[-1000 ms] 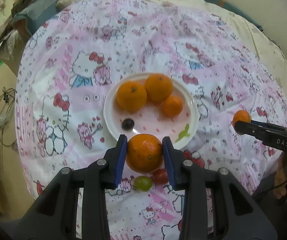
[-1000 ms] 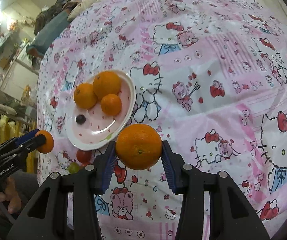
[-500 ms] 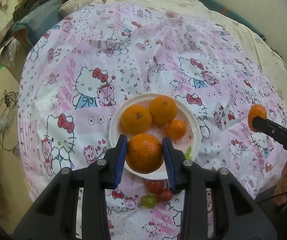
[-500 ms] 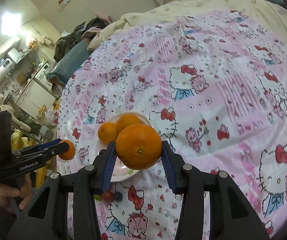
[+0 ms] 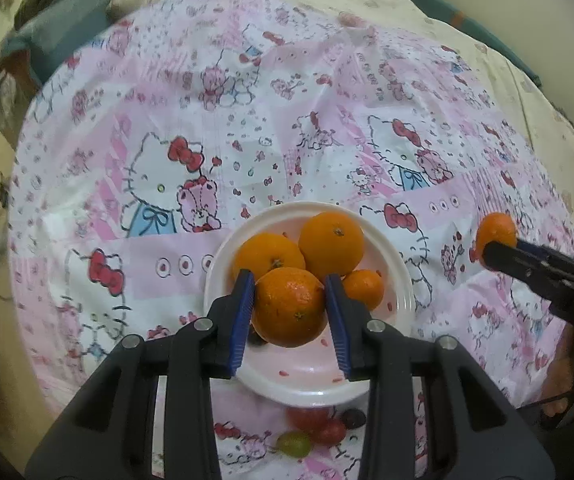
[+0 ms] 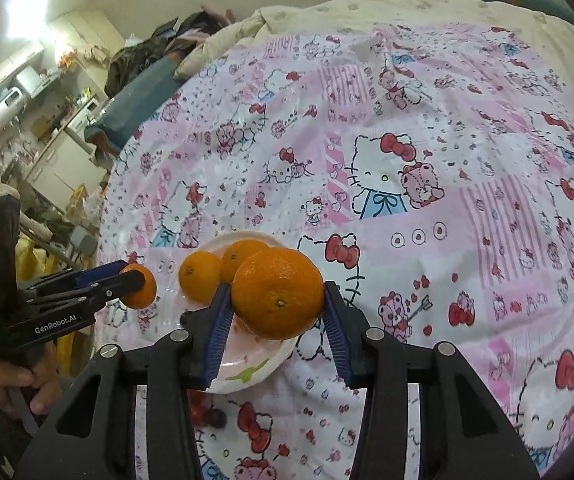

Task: Organize fruits
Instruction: 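Carry both mandarins over the plate with both tools, then lower the mandarins onto the plate and open both tools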

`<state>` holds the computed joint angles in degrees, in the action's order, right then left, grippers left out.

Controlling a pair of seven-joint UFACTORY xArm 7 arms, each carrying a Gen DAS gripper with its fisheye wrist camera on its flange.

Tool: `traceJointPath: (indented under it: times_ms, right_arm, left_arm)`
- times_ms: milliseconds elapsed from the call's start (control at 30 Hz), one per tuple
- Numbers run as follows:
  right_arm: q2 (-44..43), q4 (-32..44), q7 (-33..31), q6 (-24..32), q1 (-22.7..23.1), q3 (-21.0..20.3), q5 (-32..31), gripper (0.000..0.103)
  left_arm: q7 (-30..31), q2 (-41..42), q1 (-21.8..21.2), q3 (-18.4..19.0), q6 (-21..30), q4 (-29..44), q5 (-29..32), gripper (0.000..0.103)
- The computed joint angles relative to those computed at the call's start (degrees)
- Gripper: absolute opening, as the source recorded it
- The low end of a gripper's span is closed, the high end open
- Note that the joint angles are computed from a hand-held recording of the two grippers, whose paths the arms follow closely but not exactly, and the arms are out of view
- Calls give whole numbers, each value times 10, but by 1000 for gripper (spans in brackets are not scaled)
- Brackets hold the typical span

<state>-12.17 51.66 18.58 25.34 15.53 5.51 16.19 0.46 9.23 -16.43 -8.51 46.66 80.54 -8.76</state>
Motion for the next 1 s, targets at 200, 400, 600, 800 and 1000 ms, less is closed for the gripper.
traceJointPath:
  times_ms: [200, 400, 600, 800, 1000]
  right_arm:
    - [51, 28, -78, 6, 11, -18, 87, 46]
    - [105, 68, -130, 28, 0, -5, 152, 46]
    - [148, 100, -140, 52, -10, 15, 154, 47]
    - [172, 111, -104, 66, -18, 20, 118, 47]
    - [179, 117, -101, 68, -22, 28, 127, 49]
  left_arm:
    - [-15, 35, 9, 3, 15, 22, -21, 32]
    - [-13, 52, 14, 1, 29, 30, -26, 32]
    - [-7, 53, 9, -5, 43, 24, -33, 32]
    - [4, 57, -4, -9, 42, 17, -26, 32]
    - [-14, 60, -18, -5, 19, 15, 8, 33]
